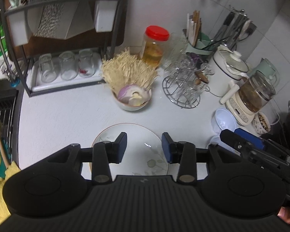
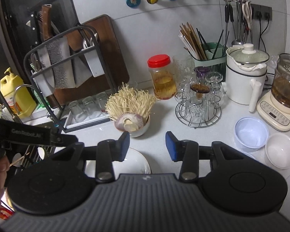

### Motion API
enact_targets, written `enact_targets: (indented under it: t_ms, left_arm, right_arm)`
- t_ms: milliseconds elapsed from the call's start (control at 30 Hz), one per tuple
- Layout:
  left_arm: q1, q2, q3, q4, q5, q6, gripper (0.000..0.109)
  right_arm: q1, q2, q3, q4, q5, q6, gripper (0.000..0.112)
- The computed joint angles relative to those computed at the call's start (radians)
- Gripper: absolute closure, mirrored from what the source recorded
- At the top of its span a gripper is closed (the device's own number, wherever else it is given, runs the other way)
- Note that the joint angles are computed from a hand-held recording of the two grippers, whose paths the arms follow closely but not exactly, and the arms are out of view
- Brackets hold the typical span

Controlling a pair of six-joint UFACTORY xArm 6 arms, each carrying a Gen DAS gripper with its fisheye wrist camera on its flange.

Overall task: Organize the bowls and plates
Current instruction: 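Move the left tool toward the light blue plastic bowls by the kettle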

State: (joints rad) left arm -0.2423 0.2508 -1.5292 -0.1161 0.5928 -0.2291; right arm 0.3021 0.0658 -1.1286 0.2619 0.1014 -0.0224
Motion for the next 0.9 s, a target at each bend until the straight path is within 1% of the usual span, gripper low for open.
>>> enact_targets:
  t_ms: [67, 133, 167, 267, 367, 467, 533, 600, 633, 733, 833, 900]
  left_arm:
    - [-0.001, -0.016, 0.021, 0.002, -0.025, 0.017, 0.062]
    - [0.003, -0.023, 0.025, -0.001, -0.021, 0.034, 0.062]
    - [0.006, -0.031, 0.035, -0.028, -0.027, 0.058, 0.062]
    - [0.012, -0.053, 0.065, -0.08, -0.039, 0.118, 0.062]
    - [0.016, -0.066, 0.096, -0.134, -0.071, 0.182, 0.062]
    - [0.016, -0.07, 0.122, -0.167, -0.113, 0.233, 0.062]
    - [0.015, -0.065, 0.124, -0.189, -0.118, 0.264, 0.062]
    - [0.017, -0.069, 0.127, -0.24, -0.114, 0.309, 0.062]
    - [0.016, -0.073, 0.132, -0.266, -0.117, 0.338, 0.062]
    - [0.013, -0.069, 0.138, -0.314, -0.117, 0.406, 0.06]
    - [0.007, -0.064, 0.141, -0.308, -0.12, 0.406, 0.06]
    - [0.003, -0.054, 0.126, -0.342, -0.104, 0.414, 0.06]
  right_arm:
    - [0.0, -0.021, 0.025, -0.064, -0.017, 0.068, 0.069]
    - [-0.007, -0.035, 0.04, -0.205, -0.016, 0.211, 0.069]
    - [-0.01, -0.043, 0.045, -0.273, -0.013, 0.283, 0.069]
    - [-0.015, -0.067, 0.067, -0.406, -0.019, 0.428, 0.069]
    - [-0.028, -0.085, 0.072, -0.617, -0.009, 0.627, 0.069]
    - [-0.037, -0.096, 0.073, -0.766, -0.001, 0.782, 0.069]
    - [-0.048, -0.095, 0.071, -0.888, -0.005, 0.904, 0.069]
    - [-0.043, -0.094, 0.064, -0.913, 0.037, 0.948, 0.069]
    - [-0.045, -0.097, 0.068, -0.944, 0.036, 0.985, 0.069]
    - [-0.051, -0.112, 0.077, -1.085, 0.051, 1.13, 0.069]
    - [-0.053, -0.13, 0.098, -1.069, 0.068, 1.142, 0.069]
    - [-0.061, -0.142, 0.11, -1.082, 0.074, 1.147, 0.069]
